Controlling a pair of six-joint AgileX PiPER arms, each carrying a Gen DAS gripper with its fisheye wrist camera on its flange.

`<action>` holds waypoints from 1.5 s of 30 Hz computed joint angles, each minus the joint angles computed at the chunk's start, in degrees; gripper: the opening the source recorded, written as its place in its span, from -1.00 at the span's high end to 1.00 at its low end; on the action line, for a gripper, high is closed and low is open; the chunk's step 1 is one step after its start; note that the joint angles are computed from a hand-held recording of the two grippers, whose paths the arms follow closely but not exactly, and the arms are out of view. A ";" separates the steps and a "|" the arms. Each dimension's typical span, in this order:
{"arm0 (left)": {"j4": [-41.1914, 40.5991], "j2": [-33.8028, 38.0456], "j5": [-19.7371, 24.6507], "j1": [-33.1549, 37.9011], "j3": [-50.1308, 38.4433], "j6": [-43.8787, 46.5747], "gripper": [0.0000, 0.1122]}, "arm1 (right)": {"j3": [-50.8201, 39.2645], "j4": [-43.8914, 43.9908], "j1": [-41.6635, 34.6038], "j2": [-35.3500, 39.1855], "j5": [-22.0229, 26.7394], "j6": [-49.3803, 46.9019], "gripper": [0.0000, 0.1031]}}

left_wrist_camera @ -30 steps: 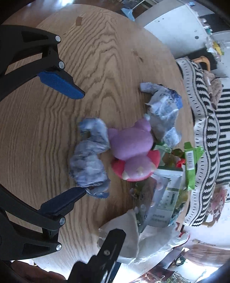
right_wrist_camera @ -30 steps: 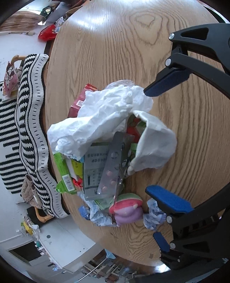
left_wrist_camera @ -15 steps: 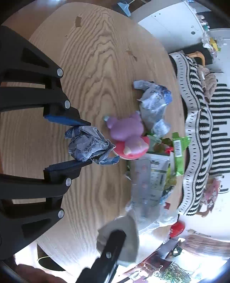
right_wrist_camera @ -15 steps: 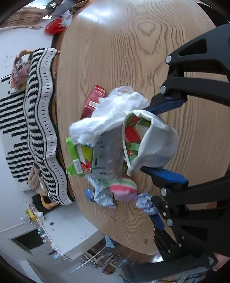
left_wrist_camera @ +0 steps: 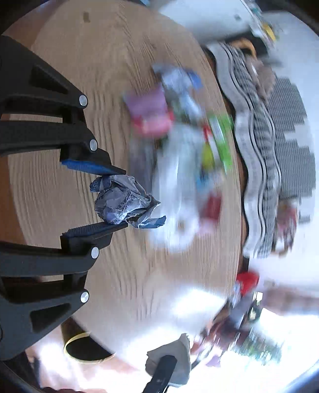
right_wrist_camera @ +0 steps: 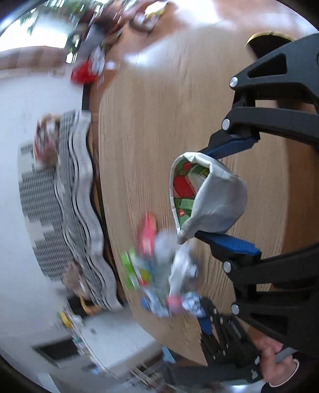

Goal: Collect trash
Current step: 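Carry both items to the black bin and open both tools to drop them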

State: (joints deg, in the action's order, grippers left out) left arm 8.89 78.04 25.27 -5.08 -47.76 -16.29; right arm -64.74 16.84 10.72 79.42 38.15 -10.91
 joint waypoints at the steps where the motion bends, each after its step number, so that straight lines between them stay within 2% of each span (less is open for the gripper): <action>1: 1.09 0.73 0.03 -3.15 -0.76 -1.97 0.37 | 1.23 1.81 -4.82 -1.49 1.07 -3.11 -0.10; 5: -2.72 6.64 -0.04 -16.10 -8.00 -3.88 0.37 | 3.82 8.48 -27.26 -3.86 6.54 -16.65 -0.10; 9: -2.25 16.86 0.75 -30.58 -19.11 -6.87 0.37 | 2.98 11.44 -44.64 0.83 10.60 -26.37 -0.10; 12: -6.84 27.66 0.48 -38.13 -28.81 -4.95 0.37 | 0.29 8.11 -51.79 7.46 11.15 -26.32 -0.10; 15: -13.40 39.74 3.77 -42.79 -40.89 -1.13 0.37 | -4.46 4.75 -56.04 15.91 13.96 -24.51 -0.10; 20: -15.62 52.89 8.88 -45.49 -55.24 -0.62 0.37 | -7.78 1.59 -58.43 22.14 14.90 -23.58 -0.10; 23: -14.35 59.31 12.86 -46.22 -64.49 -2.12 0.36 | -7.08 1.24 -58.16 21.37 14.88 -23.01 -0.10; 28: -14.43 64.92 17.43 -46.49 -74.17 -2.36 0.35 | -9.07 2.38 -57.72 22.77 15.41 -22.33 -0.11; 30: -16.36 64.41 17.42 -45.93 -73.62 -0.23 0.30 | -8.74 2.21 -57.85 22.37 15.24 -21.91 -0.13; 31: -17.33 64.86 17.39 -45.72 -74.24 0.81 0.17 | -8.83 2.11 -57.62 22.65 14.95 -21.47 -0.20; 32: -17.88 65.01 16.76 -45.57 -74.22 1.38 0.05 | -8.91 1.83 -57.14 22.89 14.81 -20.68 -0.34; 33: -18.23 65.27 15.99 -45.62 -74.22 1.61 -0.19 | -8.69 1.75 -57.02 22.75 14.40 -20.07 -0.60; 34: -18.36 64.96 14.88 -45.58 -73.38 1.53 -0.27 | -8.34 1.81 -56.91 22.43 13.83 -19.86 -0.63; 36: -19.28 64.29 13.08 -45.36 -71.55 1.57 -0.32 | -8.02 1.89 -56.72 21.80 13.44 -19.69 -0.63; 41: -21.58 61.66 12.72 -44.68 -68.29 1.75 -0.39 | -6.40 1.33 -54.74 18.47 11.47 -18.41 -0.63; 43: -21.02 58.24 12.20 -44.65 -64.43 2.24 -0.41 | -4.91 1.01 -52.81 15.67 9.91 -18.40 -0.66; 45: -22.98 51.07 10.00 -43.43 -55.53 5.25 -0.49 | -3.99 2.95 -50.17 12.27 9.70 -19.48 -0.68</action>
State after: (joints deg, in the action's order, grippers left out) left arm -14.08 129.11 35.27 -48.51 -103.30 -11.04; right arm -68.73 19.79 -39.46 91.69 47.84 -30.39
